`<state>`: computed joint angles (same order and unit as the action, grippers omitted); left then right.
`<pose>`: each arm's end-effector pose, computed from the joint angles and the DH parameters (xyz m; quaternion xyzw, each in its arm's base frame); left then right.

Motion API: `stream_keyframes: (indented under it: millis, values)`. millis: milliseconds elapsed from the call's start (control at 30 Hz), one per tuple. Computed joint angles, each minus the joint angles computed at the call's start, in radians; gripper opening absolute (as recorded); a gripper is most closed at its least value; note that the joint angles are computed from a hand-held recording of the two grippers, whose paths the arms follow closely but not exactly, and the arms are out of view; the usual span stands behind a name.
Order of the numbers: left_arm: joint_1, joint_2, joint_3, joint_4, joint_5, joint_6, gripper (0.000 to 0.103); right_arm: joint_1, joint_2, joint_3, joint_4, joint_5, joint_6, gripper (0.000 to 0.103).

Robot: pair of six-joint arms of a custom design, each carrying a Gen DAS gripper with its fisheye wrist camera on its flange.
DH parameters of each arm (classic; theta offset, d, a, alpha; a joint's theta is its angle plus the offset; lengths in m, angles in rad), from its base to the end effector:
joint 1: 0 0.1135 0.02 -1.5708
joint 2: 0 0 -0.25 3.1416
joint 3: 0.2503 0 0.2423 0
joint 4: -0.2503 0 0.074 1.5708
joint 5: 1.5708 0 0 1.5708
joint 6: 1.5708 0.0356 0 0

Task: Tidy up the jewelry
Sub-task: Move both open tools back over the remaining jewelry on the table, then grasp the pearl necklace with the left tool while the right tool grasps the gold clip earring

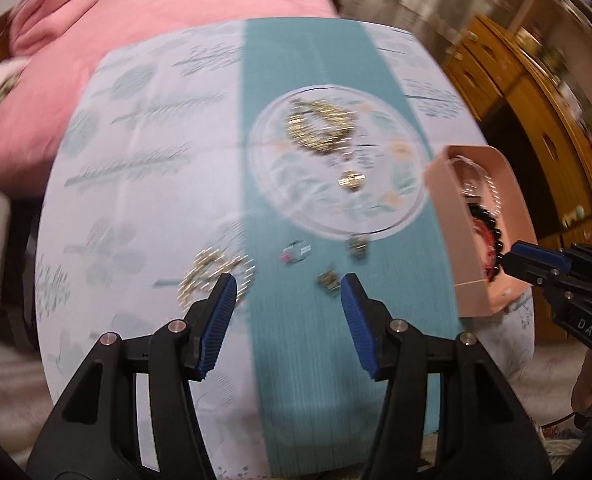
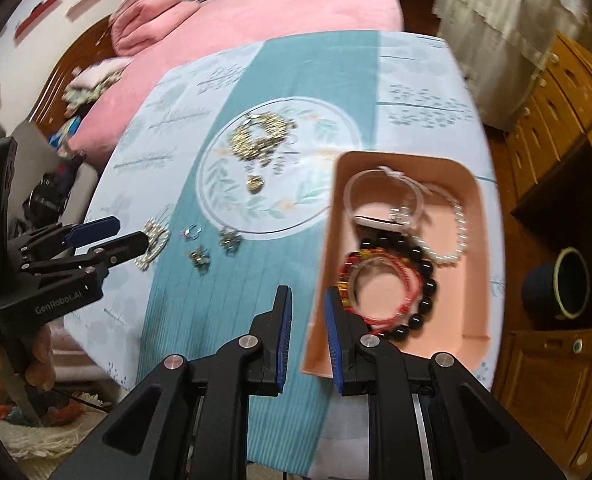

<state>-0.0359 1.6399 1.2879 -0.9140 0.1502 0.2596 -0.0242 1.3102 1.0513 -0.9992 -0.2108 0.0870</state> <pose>0.3107 -0.0165 0.2341 0.1564 0.9732 -0.0568 0.1587 0.2315 0.0018 0.2494 0.0382 0.9817 0.1087 0.1515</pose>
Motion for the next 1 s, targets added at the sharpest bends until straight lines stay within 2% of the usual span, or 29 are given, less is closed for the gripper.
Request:
stream_keyframes:
  millis: [167, 400, 767, 1000]
  values:
    - [0.127, 0.004, -0.03, 0.005, -0.001, 0.004, 0.051, 0.095, 0.051, 0.026, 0.033, 0.002, 0.02, 0.026]
    - [0.213, 0.023, -0.073, 0.053, -0.015, 0.011, 0.051, 0.187, 0.159, 0.064, 0.093, -0.001, 0.037, 0.026]
    - [0.203, 0.12, -0.076, 0.122, -0.016, -0.003, 0.051, 0.235, 0.278, 0.075, 0.185, -0.009, 0.084, 0.026]
    - [0.154, 0.239, 0.026, 0.136, -0.022, 0.0, 0.051, 0.25, 0.338, 0.084, 0.219, -0.002, 0.099, 0.026]
